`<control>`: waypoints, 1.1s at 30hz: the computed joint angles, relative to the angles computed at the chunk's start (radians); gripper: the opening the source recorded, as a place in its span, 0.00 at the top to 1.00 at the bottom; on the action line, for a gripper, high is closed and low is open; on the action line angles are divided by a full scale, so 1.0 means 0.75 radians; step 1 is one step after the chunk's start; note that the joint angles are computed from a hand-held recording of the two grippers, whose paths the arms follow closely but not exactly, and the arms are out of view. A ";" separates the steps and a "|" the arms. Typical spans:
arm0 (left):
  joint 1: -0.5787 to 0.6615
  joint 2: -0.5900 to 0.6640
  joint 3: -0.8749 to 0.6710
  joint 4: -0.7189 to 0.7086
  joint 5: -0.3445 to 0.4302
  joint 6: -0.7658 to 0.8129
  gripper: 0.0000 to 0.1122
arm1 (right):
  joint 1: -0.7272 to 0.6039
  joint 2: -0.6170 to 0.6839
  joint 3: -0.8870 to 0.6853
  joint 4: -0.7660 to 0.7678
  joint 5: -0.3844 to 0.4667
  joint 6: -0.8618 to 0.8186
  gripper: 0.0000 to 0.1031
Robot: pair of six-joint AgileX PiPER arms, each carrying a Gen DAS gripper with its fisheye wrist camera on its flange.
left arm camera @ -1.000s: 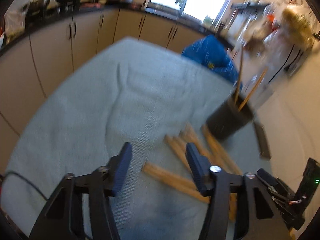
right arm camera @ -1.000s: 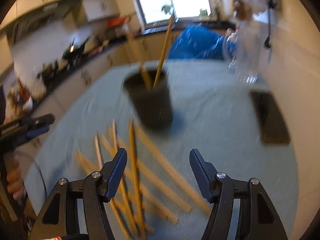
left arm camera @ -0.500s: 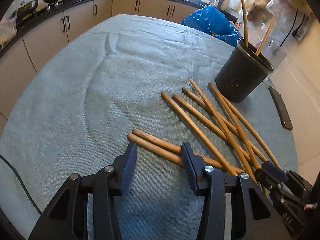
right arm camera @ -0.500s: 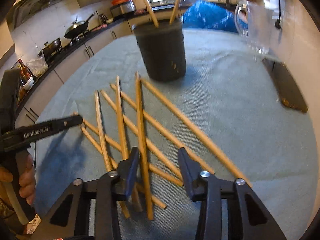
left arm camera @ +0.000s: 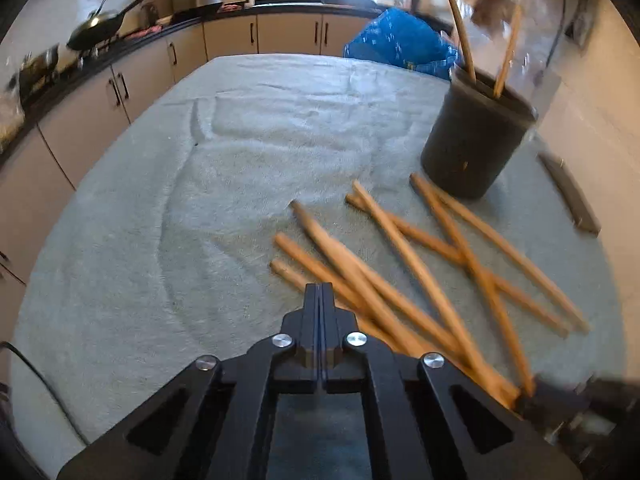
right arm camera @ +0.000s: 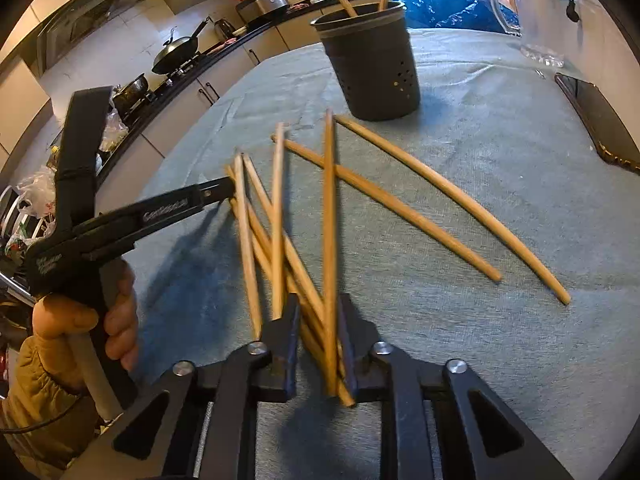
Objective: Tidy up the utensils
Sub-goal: 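Grasp another chopstick with the left gripper while the right gripper grasps one too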
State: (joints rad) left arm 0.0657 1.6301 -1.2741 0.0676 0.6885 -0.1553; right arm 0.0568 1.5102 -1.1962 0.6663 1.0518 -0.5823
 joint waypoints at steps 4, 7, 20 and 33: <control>0.051 -0.023 0.069 -0.025 -0.031 0.064 1.00 | -0.079 0.001 0.005 -0.021 -0.032 0.028 0.83; 0.136 -0.037 0.084 -0.225 -0.005 0.234 1.00 | -0.077 -0.010 -0.007 -0.096 -0.072 0.078 0.83; 0.075 0.097 -0.093 -0.405 0.088 0.196 0.57 | 0.061 0.034 -0.059 -0.192 -0.168 0.123 0.81; 0.235 -0.078 0.110 -0.390 0.106 0.362 0.94 | -0.071 0.039 -0.067 -0.089 -0.011 0.055 0.90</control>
State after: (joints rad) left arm 0.2416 1.5714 -1.1919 -0.2248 0.7677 0.1161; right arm 0.0033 1.5396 -1.2468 0.5999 1.0439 -0.5414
